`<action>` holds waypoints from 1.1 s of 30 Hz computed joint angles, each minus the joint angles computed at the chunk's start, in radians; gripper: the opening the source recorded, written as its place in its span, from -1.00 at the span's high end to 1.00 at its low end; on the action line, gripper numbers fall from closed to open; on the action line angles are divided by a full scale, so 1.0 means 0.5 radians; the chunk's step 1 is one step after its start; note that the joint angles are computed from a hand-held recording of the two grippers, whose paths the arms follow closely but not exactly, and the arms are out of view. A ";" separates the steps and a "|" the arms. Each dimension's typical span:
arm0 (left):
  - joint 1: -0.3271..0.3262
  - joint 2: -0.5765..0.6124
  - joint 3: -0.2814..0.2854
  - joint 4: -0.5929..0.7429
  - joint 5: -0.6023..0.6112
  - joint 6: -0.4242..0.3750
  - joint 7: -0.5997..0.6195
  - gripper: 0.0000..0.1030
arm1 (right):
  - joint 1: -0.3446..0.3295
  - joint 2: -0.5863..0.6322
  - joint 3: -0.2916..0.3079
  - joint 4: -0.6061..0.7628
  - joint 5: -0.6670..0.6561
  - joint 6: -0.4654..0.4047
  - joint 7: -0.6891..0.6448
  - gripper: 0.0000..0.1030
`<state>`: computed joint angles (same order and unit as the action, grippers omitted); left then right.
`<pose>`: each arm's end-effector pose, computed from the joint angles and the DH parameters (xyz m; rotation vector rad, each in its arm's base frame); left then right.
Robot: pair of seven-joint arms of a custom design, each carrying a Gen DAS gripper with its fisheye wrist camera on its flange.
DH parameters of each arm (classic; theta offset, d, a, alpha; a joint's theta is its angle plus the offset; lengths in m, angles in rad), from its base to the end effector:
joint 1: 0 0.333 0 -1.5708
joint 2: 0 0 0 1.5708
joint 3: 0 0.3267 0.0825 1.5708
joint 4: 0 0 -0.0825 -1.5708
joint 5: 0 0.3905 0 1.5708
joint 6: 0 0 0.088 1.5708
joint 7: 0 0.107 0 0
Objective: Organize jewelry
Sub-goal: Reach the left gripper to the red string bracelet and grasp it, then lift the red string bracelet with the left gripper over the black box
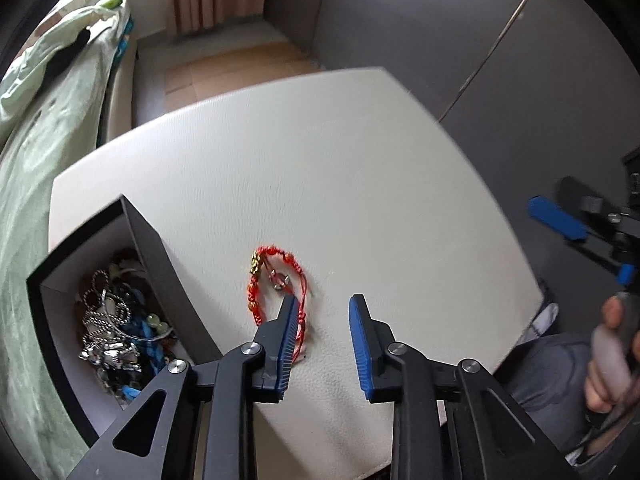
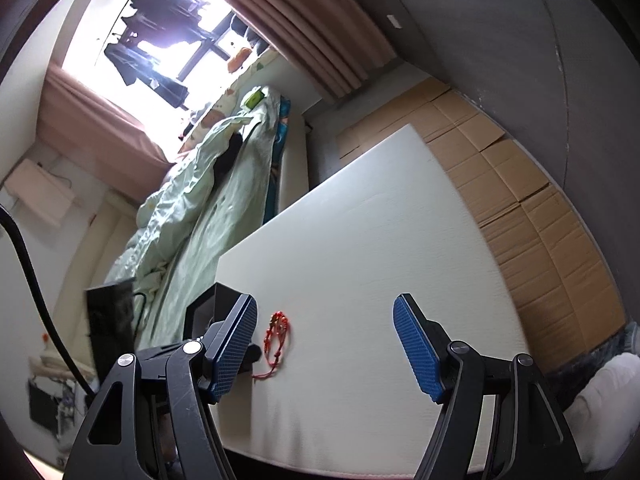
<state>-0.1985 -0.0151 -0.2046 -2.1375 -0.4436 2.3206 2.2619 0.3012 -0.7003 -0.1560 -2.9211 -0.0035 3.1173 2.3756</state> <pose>0.5135 -0.2279 0.4403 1.1080 -2.8183 0.6081 0.3492 0.0509 0.4645 -0.9840 2.0290 -0.2035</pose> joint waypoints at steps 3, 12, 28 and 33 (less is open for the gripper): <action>-0.020 0.028 -0.020 -0.005 0.155 0.043 -0.125 0.52 | -0.003 -0.032 -0.014 -0.015 -0.001 -0.038 -0.019 -0.39; -0.067 0.026 -0.046 -0.045 0.503 0.159 -0.354 0.56 | 0.029 -0.060 -0.046 -0.020 0.027 -0.090 -0.087 -0.38; -0.114 0.170 -0.050 0.118 0.766 -0.013 -0.381 0.91 | 0.044 -0.061 -0.047 -0.033 0.070 -0.052 -0.093 -0.38; -0.049 0.097 -0.019 0.138 0.500 0.032 -0.254 0.91 | 0.070 -0.021 -0.058 0.004 0.058 -0.081 -0.133 -0.38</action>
<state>-0.2231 0.0332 -0.2142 -2.0688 -0.1937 2.3364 2.1348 0.3362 -0.7109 -0.1849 -2.9193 0.0255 3.0768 2.3091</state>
